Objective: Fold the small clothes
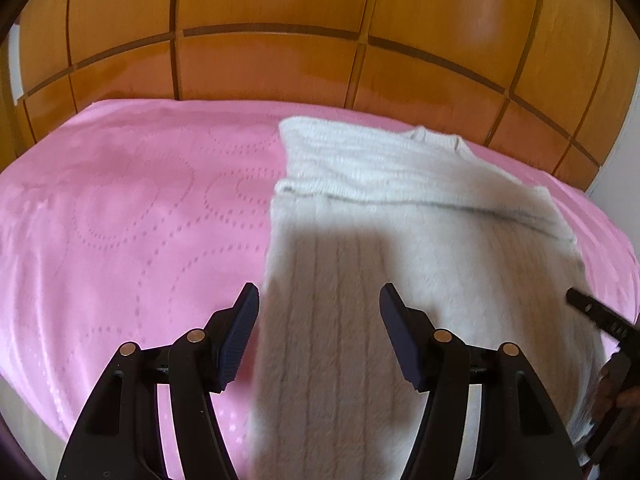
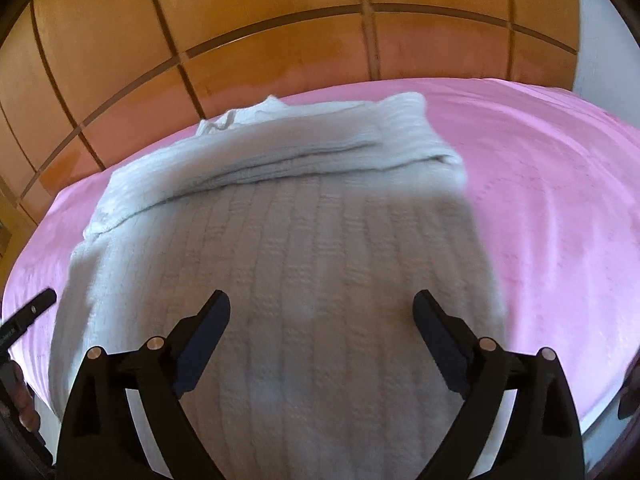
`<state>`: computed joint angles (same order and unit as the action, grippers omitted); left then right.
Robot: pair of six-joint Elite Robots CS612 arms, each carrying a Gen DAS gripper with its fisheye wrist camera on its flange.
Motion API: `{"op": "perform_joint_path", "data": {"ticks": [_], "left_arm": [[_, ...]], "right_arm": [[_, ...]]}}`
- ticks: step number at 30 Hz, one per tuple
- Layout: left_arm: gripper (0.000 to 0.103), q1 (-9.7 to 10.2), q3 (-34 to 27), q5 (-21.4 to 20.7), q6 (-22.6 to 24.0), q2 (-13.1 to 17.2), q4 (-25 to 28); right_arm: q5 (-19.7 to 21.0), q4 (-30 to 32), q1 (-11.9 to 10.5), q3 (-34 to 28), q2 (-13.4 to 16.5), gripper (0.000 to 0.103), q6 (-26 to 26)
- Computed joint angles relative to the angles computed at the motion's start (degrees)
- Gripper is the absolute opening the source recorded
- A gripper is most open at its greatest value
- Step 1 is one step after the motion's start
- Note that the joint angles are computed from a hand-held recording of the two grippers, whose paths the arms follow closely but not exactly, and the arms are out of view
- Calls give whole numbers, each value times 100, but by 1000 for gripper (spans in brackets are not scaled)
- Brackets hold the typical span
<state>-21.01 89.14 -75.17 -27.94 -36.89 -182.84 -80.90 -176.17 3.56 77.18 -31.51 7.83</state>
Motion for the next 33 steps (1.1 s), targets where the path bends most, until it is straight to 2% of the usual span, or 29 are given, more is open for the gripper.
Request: {"op": "perform_joint_path", "data": {"ticks": [6, 8, 12, 16, 18, 19, 20, 21, 22, 24, 25, 26, 29, 33], "left_arm": [[62, 69, 290, -339, 37, -81, -20], [62, 124, 435, -635, 177, -140, -91], [59, 202, 692, -1255, 517, -240, -215], [53, 275, 928, -2000, 761, -302, -217], [52, 300, 1014, -2227, 784, -308, -277], [49, 316, 1035, -2327, 790, -312, -289], [43, 329, 1051, -2414, 796, -317, -278], [40, 334, 1062, -2468, 814, -325, -246], [38, 339, 1072, -2557, 887, -336, -198], [28, 331, 1100, -2792, 1189, -359, -97], [23, 315, 1101, -2814, 1333, -370, -32], [9, 295, 1101, -2799, 1437, -377, 40], [6, 307, 1121, -2792, 1378, -386, -92], [6, 536, 1002, -3505, 617, -292, -890]], "right_arm": [[-199, -56, -117, 299, -141, 93, 208], [-314, -81, -154, 428, -199, 93, 218], [-252, 8, -271, 662, -303, 93, 287], [462, 103, -483, 1003, -444, 92, 378], [715, 211, -537, 1175, -534, 84, 307], [862, 339, -557, 1266, -586, 77, 206], [992, 501, -567, 1341, -631, 66, 81], [1103, 641, -574, 1378, -655, 60, -14], [1297, 895, -581, 1415, -682, 49, -184], [1471, 1255, -558, 1445, -714, 34, -550], [1520, 1385, -550, 1427, -719, 18, -677], [1575, 1479, -542, 1402, -723, 14, -766], [1927, 1314, -556, 1364, -760, 13, -887], [2563, 773, -622, 1214, -736, 13, -584]]}}
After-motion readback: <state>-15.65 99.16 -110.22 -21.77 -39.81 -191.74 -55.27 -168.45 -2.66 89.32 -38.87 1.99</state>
